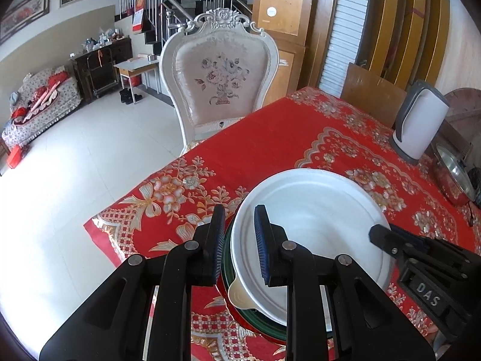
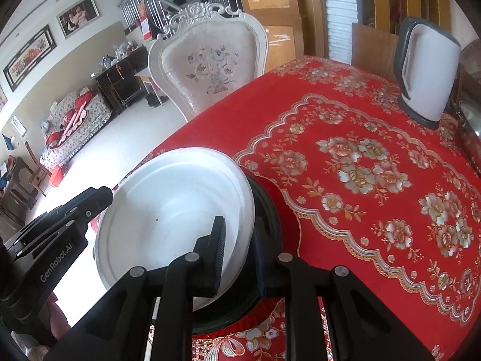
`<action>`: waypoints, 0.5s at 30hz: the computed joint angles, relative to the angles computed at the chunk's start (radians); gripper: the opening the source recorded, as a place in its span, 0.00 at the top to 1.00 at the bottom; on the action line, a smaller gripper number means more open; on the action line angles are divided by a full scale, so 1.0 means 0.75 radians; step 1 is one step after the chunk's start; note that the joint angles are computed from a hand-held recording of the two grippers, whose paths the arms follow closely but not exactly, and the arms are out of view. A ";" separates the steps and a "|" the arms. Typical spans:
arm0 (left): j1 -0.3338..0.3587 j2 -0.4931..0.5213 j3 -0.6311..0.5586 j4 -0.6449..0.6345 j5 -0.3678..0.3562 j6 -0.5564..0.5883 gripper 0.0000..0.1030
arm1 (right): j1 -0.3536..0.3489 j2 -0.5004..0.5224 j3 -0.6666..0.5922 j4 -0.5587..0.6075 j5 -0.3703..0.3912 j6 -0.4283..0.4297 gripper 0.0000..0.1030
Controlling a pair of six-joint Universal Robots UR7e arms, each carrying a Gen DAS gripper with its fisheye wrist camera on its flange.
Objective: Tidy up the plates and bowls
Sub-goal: 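Open the left tool to release the white bowl and withdraw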
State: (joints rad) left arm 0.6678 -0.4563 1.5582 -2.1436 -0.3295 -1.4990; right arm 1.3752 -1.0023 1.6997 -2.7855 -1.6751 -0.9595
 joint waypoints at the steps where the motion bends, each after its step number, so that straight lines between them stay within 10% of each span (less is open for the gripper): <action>1: -0.008 0.001 -0.003 0.017 0.007 -0.015 0.81 | -0.004 -0.011 0.011 -0.012 0.015 -0.004 0.83; 8: -0.070 0.037 0.013 -0.083 0.035 0.009 0.81 | -0.050 -0.114 0.148 -0.185 0.126 -0.090 0.81; 11: -0.095 0.063 0.003 -0.031 0.051 -0.055 0.81 | -0.087 -0.145 0.216 -0.303 0.169 -0.119 0.61; 15: -0.115 0.110 -0.008 -0.027 0.037 -0.071 0.81 | -0.143 -0.168 0.295 -0.456 0.220 -0.156 0.58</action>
